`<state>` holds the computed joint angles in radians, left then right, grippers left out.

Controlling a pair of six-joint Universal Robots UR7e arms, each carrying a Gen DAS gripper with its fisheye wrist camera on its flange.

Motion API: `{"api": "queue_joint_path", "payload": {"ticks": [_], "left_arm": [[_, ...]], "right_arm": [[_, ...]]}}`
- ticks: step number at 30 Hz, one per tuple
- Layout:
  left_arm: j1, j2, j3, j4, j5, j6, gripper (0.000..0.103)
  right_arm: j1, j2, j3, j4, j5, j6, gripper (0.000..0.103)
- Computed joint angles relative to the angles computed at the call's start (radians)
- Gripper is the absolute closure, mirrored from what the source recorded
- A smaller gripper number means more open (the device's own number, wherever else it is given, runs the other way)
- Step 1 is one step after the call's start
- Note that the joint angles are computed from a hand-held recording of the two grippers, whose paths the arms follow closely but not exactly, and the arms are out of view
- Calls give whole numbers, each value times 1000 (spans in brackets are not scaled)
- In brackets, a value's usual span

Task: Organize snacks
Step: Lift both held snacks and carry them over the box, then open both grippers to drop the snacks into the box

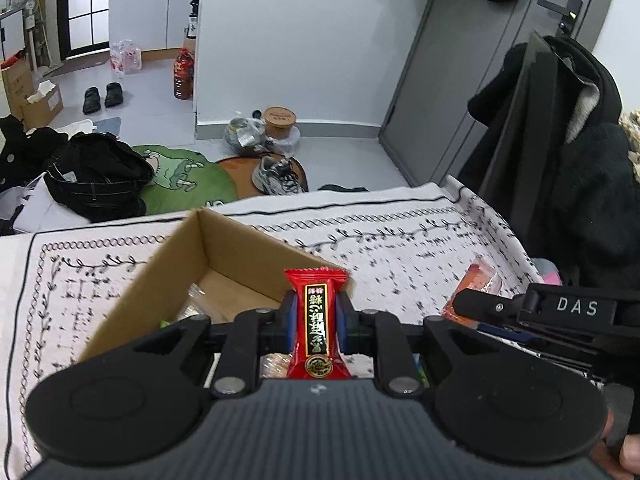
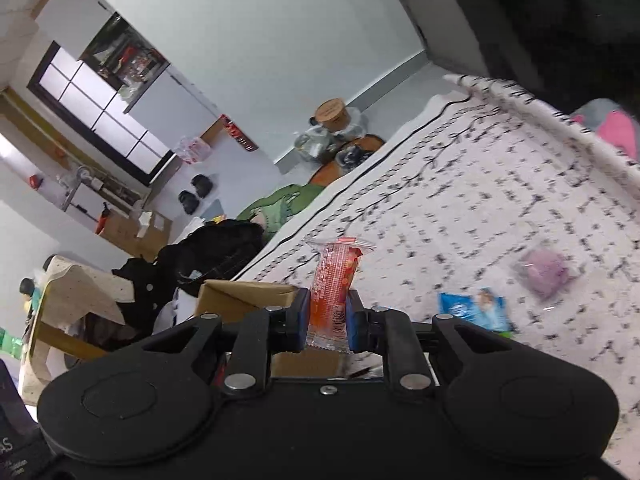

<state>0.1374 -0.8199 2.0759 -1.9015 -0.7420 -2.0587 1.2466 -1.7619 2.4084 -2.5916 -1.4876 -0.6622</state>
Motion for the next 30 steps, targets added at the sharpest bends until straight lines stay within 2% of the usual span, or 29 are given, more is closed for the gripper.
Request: {"api": "queue_joint_path", "payload": {"ticks": [6, 17, 21, 24, 26, 27, 30], "left_arm": [[15, -52, 56, 11, -9, -26, 85], [65, -121, 161, -113, 0, 16, 81], [69, -145, 165, -67, 4, -9, 81], [68, -161, 162, -32, -4, -17, 81], [64, -174, 168, -22, -9, -25, 81], [62, -182, 174, -23, -9, -26, 80], [56, -199, 174, 18, -9, -64, 78]], "right_arm": [[39, 26, 30, -21, -7, 4, 85], [104, 102, 48, -80, -25, 26, 85], [108, 126, 39, -67, -5, 59, 84], [127, 120, 53, -55, 3, 8, 79], [121, 122, 67, -77, 28, -33, 70], [115, 126, 65, -77, 29, -20, 64], [119, 126, 52, -69, -4, 57, 63]]}}
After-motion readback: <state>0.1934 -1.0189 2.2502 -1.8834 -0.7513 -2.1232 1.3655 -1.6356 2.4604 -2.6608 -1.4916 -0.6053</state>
